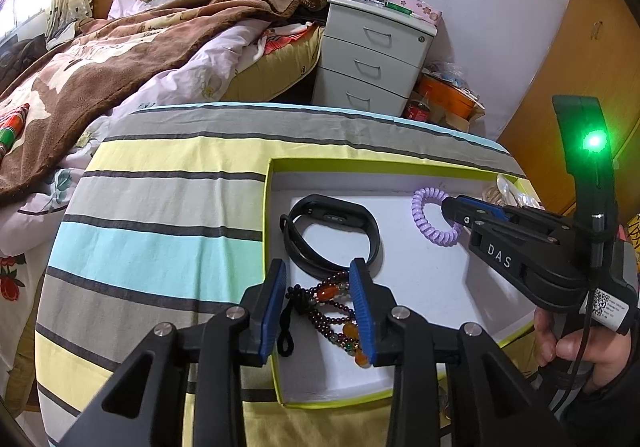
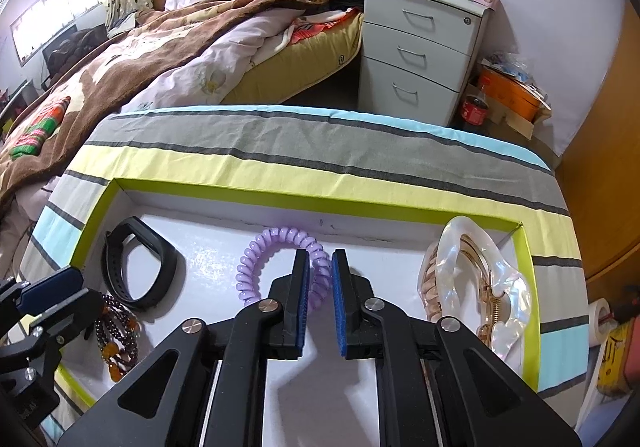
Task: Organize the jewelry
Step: 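Carry the hair tie and necklace into the green box and open both grippers, then move both tools out of the box toward the blue coil hair tie and keychains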
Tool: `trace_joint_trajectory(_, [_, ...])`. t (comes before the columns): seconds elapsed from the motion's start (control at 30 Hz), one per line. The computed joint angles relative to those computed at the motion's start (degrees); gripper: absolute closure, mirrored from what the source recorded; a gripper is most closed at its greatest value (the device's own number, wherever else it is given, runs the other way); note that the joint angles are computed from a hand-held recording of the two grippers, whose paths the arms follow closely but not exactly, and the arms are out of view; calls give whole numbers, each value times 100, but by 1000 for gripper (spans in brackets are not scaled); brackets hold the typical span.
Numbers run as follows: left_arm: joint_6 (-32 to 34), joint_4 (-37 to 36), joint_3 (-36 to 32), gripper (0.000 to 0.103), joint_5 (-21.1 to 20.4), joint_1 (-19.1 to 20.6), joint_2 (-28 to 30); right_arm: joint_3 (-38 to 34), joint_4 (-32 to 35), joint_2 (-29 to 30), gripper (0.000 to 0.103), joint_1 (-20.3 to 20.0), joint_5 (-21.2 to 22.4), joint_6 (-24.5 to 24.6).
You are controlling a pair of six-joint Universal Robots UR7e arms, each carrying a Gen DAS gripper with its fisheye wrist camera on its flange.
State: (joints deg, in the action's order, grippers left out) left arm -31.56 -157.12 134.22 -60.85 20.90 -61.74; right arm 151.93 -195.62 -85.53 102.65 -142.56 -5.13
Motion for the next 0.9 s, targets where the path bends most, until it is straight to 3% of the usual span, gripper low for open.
trace_joint_trajectory(0.13, [12,7,5,64,-30,-3,-17,1,-52,4,86,28,2,-32])
trace_joint_trajectory(0.27, [-7,10,32,60,-41,-37,-46,21,-36,-47,75,48,44,-3])
trace_joint_trajectory(0.47, [-41,15,56,50,-33,-132,-119,60,-73,-110,75,190,32,73])
trace_joint_trajectory(0.9, [-269,212,217,43,71,-502,-543,180,298,-563,74,908,-298,561])
